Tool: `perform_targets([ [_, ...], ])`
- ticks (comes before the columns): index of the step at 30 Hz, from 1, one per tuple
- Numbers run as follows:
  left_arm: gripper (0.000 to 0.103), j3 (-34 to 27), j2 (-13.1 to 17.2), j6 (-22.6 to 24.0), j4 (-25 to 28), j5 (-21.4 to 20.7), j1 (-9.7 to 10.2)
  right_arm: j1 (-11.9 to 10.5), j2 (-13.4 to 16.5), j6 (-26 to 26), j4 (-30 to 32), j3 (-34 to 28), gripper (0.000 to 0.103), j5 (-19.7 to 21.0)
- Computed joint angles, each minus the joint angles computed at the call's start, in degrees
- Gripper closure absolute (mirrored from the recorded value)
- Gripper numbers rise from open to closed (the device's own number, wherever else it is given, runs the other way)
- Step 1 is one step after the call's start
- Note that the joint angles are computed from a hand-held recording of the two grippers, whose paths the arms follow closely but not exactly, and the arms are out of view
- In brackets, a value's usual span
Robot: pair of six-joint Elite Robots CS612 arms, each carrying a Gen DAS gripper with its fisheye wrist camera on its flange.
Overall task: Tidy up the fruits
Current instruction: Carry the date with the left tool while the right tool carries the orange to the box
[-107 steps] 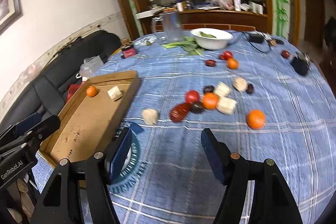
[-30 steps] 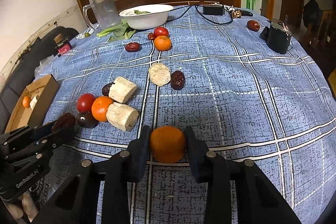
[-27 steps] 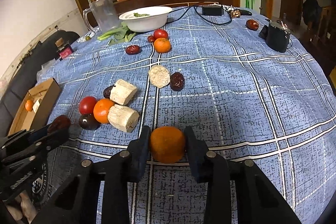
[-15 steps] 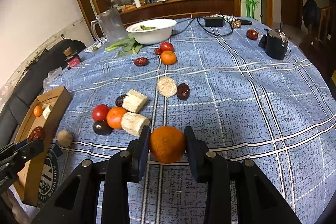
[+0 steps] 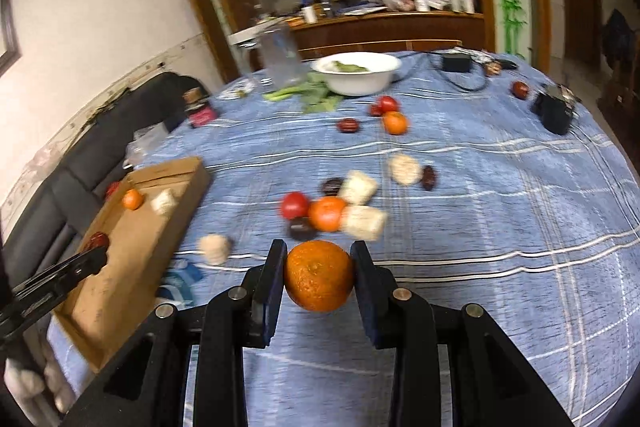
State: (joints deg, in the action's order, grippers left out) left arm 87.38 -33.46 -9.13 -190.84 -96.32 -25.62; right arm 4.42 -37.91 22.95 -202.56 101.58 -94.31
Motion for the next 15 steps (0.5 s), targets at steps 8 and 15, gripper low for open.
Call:
perform_targets([
  [8, 0.075, 0.01, 0.11, -3.67, 0.29, 1.31, 2.69, 2.68, 1.35, -3.62, 4.8, -5.78, 0.068, 6.83],
  [15, 0.075, -2.88, 0.7, -0.47, 4.69, 4.93, 3.22, 4.6, 4.11, -7.21, 12.36, -13.48, 0.067, 12.12],
])
